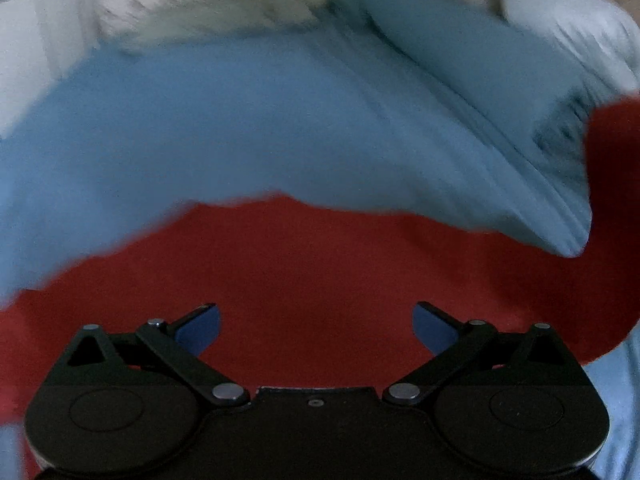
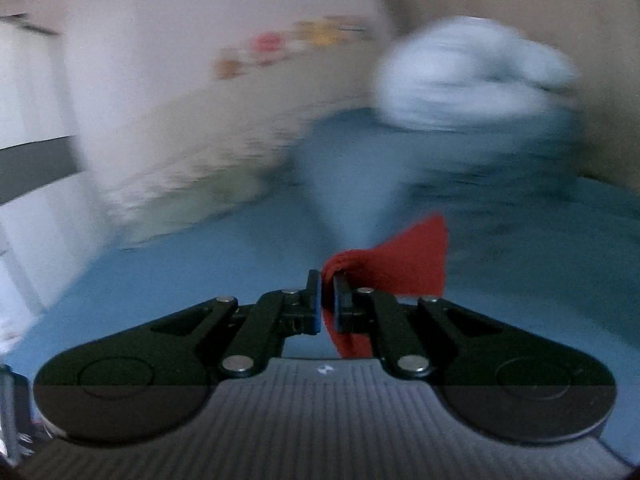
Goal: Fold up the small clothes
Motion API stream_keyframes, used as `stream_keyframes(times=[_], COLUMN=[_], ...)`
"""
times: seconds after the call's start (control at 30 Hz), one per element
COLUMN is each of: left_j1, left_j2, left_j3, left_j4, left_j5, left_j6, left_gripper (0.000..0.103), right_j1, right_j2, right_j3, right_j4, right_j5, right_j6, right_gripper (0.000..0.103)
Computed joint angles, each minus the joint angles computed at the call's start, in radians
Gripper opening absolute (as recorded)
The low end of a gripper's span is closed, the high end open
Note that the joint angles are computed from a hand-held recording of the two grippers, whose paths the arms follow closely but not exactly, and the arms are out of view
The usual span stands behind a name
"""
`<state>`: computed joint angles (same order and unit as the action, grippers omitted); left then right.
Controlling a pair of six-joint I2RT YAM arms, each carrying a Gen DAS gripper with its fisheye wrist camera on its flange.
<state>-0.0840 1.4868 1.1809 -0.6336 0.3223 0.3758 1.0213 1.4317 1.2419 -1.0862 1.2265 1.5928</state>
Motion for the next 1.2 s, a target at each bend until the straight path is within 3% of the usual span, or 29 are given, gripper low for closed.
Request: stream_keyframes(times=[0.03, 0.1, 0.13, 0.2, 0.27, 0.4, 0.5, 0.53, 0.6, 0.67, 0.7, 0.77, 0.87, 0.97, 1.03, 1.1, 1.17, 1.2], left_j1=[0.08, 0.209, 0.257, 0.36, 0.453, 0.574, 0.637, 0.642, 0.651, 0.652, 0.654, 0.637, 0.605, 0.532, 0.449, 0.372, 0.299, 0.271], left_j2=[-0.002, 0.024, 0.045, 0.12, 0.211, 0.366, 0.432, 0.444, 0.454, 0.466, 0.467, 0.432, 0.388, 0.311, 0.257, 0.224, 0.225, 0.245], left_j3=[0.013, 0.043, 0.06, 0.12, 0.19, 0.309, 0.361, 0.371, 0.383, 0.407, 0.418, 0.398, 0.377, 0.29, 0.208, 0.138, 0.086, 0.075], left_j4=[0.007, 0.012, 0.008, -0.029, -0.08, -0.209, -0.297, -0.314, -0.342, -0.376, -0.404, -0.435, -0.478, -0.444, -0.333, -0.221, -0.118, -0.077], left_j5=[0.03, 0.091, 0.112, 0.145, 0.174, 0.212, 0.26, 0.275, 0.303, 0.33, 0.347, 0.382, 0.436, 0.446, 0.414, 0.352, 0.252, 0.216], left_j6=[0.045, 0.142, 0.179, 0.245, 0.285, 0.359, 0.417, 0.424, 0.44, 0.448, 0.453, 0.44, 0.438, 0.375, 0.242, 0.094, -0.053, -0.114], left_gripper=[0.103, 0.103, 0.103, 0.103, 0.103, 0.103, 0.103, 0.103, 0.103, 0.103, 0.103, 0.103, 0.103, 0.103, 0.1, 0.092, 0.074, 0.07], right_j1=[-0.013, -0.024, -0.022, -0.016, -0.012, 0.015, 0.055, 0.065, 0.066, 0.06, 0.063, 0.067, 0.099, 0.136, 0.161, 0.186, 0.211, 0.223], right_j2=[0.039, 0.176, 0.261, 0.44, 0.612, 0.949, 1.137, 1.159, 1.155, 1.137, 1.125, 1.109, 1.001, 0.906, 0.857, 0.821, 0.788, 0.774], right_j3=[0.023, 0.097, 0.146, 0.268, 0.411, 0.752, 1.0, 1.023, 0.995, 0.965, 0.948, 0.946, 0.805, 0.68, 0.603, 0.546, 0.484, 0.462], right_j4=[0.229, 0.55, 0.671, 0.803, 0.799, 0.594, 0.413, 0.393, 0.412, 0.437, 0.46, 0.476, 0.507, 0.463, 0.436, 0.389, 0.362, 0.338], right_j5=[-0.021, -0.082, -0.119, -0.216, -0.307, -0.414, -0.404, -0.392, -0.384, -0.39, -0.391, -0.347, -0.284, -0.241, -0.224, -0.217, -0.211, -0.207], right_j6=[-0.228, -0.532, -0.645, -0.764, -0.764, -0.656, -0.607, -0.595, -0.615, -0.655, -0.691, -0.782, -0.833, -0.758, -0.685, -0.589, -0.496, -0.44], right_gripper=[0.021, 0.021, 0.021, 0.021, 0.021, 0.021, 0.021, 0.021, 0.025, 0.05, 0.077, 0.095, 0.095, 0.095, 0.095, 0.095, 0.095, 0.095])
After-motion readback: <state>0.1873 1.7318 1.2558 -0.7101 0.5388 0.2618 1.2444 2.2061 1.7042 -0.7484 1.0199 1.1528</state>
